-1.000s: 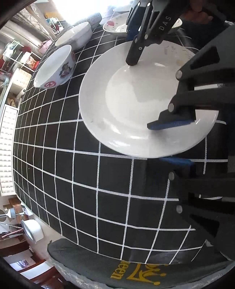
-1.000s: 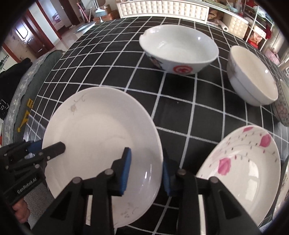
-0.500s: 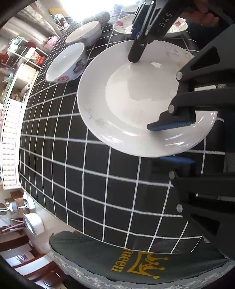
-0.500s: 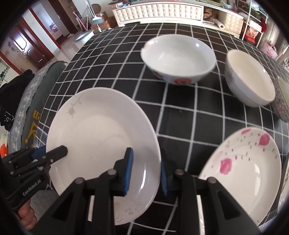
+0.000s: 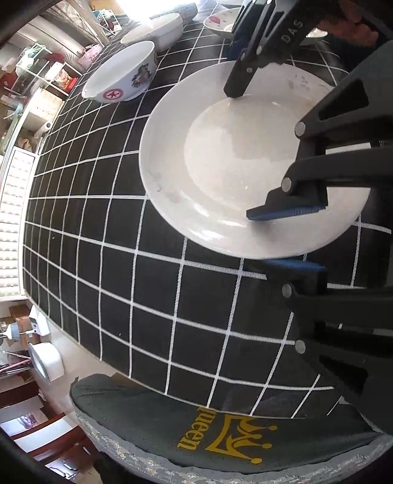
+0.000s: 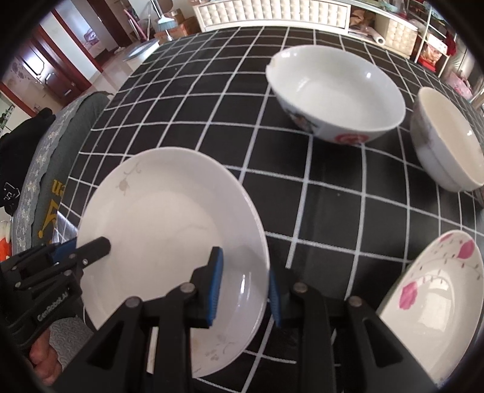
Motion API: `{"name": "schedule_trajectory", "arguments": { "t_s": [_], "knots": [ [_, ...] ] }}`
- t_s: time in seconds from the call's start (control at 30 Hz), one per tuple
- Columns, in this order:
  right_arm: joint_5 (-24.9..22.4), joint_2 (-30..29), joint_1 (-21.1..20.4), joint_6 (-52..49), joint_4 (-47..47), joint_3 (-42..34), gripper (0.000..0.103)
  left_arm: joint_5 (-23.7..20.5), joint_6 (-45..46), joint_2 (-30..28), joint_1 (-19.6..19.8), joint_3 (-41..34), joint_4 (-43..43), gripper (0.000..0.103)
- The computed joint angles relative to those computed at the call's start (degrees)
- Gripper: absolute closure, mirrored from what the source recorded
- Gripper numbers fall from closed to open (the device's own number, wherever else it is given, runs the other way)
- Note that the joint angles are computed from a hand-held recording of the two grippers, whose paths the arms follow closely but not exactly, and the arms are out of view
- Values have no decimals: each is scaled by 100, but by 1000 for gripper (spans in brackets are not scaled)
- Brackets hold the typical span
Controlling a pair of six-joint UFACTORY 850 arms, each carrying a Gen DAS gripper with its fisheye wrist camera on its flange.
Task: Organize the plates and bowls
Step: 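Carry the plain white plate with the left tool toward the pink-flower plate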
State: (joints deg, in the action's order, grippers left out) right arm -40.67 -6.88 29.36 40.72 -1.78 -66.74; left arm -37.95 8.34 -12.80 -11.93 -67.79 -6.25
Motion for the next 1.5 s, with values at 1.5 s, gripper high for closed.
{"name": "schedule_trajectory", "arguments": {
  "t_s": [1.5],
  "knots": [
    [-389,2620,-1763,-449,-577,2333,49,87,-545,-16,-2438,-88,171,73]
  ]
}}
